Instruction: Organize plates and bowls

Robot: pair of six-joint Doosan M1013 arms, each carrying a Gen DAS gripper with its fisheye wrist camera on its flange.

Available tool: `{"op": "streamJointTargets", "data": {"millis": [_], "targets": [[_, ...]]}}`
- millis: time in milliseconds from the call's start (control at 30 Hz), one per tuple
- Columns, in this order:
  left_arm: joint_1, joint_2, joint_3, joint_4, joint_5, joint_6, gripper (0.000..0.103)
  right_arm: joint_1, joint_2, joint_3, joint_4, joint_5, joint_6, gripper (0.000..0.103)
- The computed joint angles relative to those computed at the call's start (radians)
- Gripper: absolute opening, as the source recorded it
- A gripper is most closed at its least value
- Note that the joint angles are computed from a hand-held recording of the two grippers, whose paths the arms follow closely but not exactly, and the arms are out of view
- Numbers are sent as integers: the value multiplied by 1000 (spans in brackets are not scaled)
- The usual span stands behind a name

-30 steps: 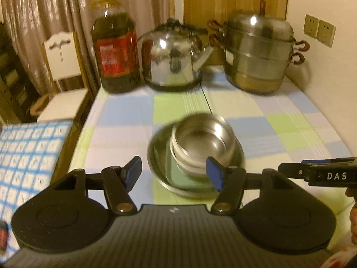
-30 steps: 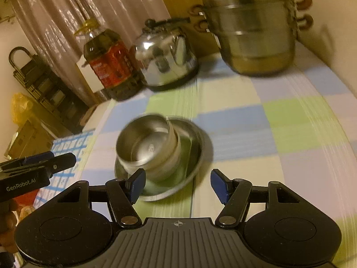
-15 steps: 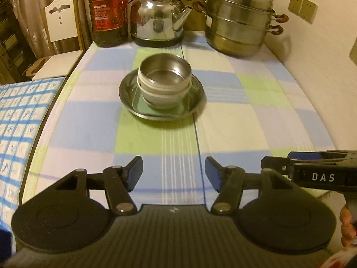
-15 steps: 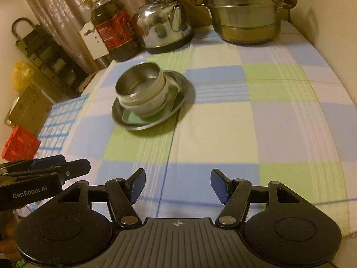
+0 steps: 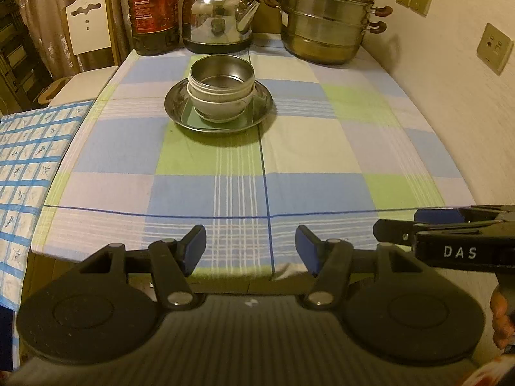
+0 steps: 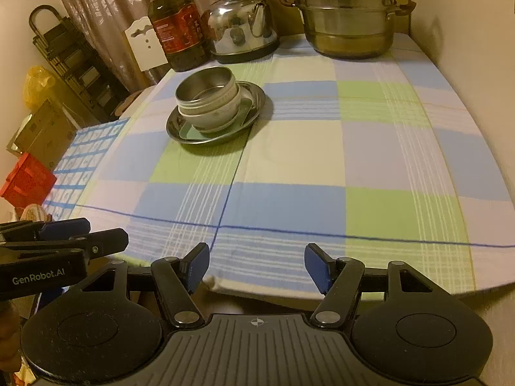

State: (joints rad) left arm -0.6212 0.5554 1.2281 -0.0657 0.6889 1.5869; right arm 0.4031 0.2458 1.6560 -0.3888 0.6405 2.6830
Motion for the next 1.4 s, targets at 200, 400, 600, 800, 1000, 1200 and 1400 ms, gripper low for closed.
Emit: {"op": "streamJointTargets", "data": {"millis": [200,400,600,800,1000,1200,1400], "targets": [[5,-4,8,-27,5,37,59,19,3,-10,-22,32,23,66],[10,-14,24,-57,1,83,59,31,8,-18,-34,47,43,66],[13,-21,34,-62,0,88,59,43,9,-21,-42,57,57,66],[17,-28,47,-71,-8,95,59,54,12,-28,-50,70,67,66],[19,-30,49,-76,-8,100,59,59,13,-29,-56,74,74,66],[18,-30,50,-75,-9,99,59,58,14,-31,-55,75,73,66],[19,-29,47,-76,-6,102,59,58,14,-32,-53,76,72,66]]}}
